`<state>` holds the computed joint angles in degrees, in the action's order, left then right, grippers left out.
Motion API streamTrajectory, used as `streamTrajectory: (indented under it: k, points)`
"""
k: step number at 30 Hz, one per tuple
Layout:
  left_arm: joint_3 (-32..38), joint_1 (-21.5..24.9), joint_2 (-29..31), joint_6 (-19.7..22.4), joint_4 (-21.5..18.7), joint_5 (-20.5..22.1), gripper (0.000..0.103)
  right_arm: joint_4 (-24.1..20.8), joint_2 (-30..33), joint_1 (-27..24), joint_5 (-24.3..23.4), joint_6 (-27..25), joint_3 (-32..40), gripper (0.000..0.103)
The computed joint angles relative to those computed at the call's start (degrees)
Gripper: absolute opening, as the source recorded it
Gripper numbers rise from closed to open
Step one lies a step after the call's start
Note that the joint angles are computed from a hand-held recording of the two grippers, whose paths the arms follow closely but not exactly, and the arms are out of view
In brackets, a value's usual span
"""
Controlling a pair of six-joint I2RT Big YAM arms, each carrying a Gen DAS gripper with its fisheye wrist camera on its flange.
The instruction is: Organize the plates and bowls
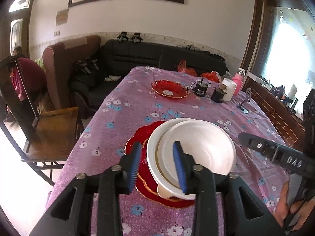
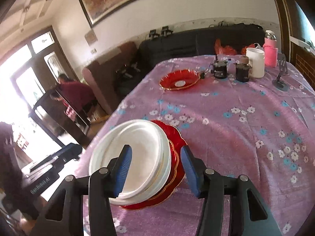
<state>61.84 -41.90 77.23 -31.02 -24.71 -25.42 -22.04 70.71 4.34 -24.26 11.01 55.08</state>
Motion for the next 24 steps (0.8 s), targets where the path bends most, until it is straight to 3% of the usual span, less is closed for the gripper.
streamTrajectory:
  k: [3,5,9,11,13,17,24]
  points:
    - [-2.61,-2.60,-1.77,0.03,2.52,-4.12,0.042,2.26,-3.93,-1.19,-0.73,1.14,-3.59,0.063]
    - [-4.15,-4.63,-2.43,0.37,4.17,-8.07,0.056,4.87,-7.76,-1.69,0.85,1.79,-7.58,0.071]
    - [-7.32,-11.04,-2.42,2.32,7.79,-21.00,0.081,7.97,-15.14,-1.37,5.90,2.37,-15.34,0.080]
    - [-8.32,-13.30,-2.09,3.05,9.32,-24.04,0.093,8.54,-18.84,-0.73,8.42,2.49,-18.73,0.083]
    - [-8.78,-15.40,-1.35,2.71,9.37,-27.14,0.098,8.91,-22.42,0.30,12.74,2.44,-21.48,0.086]
    - [-8.76,-18.19,-0.16,-0.70,6.48,-31.13,0.103,7.87,-30.02,1.46,16.74,4.73,-26.03,0.092]
    - [-11.83,-21.66,-2.15,-5.99,2.38,-30.19,0.103,3.91,-38.28,6.53,23.68,5.93,-30.07,0.096]
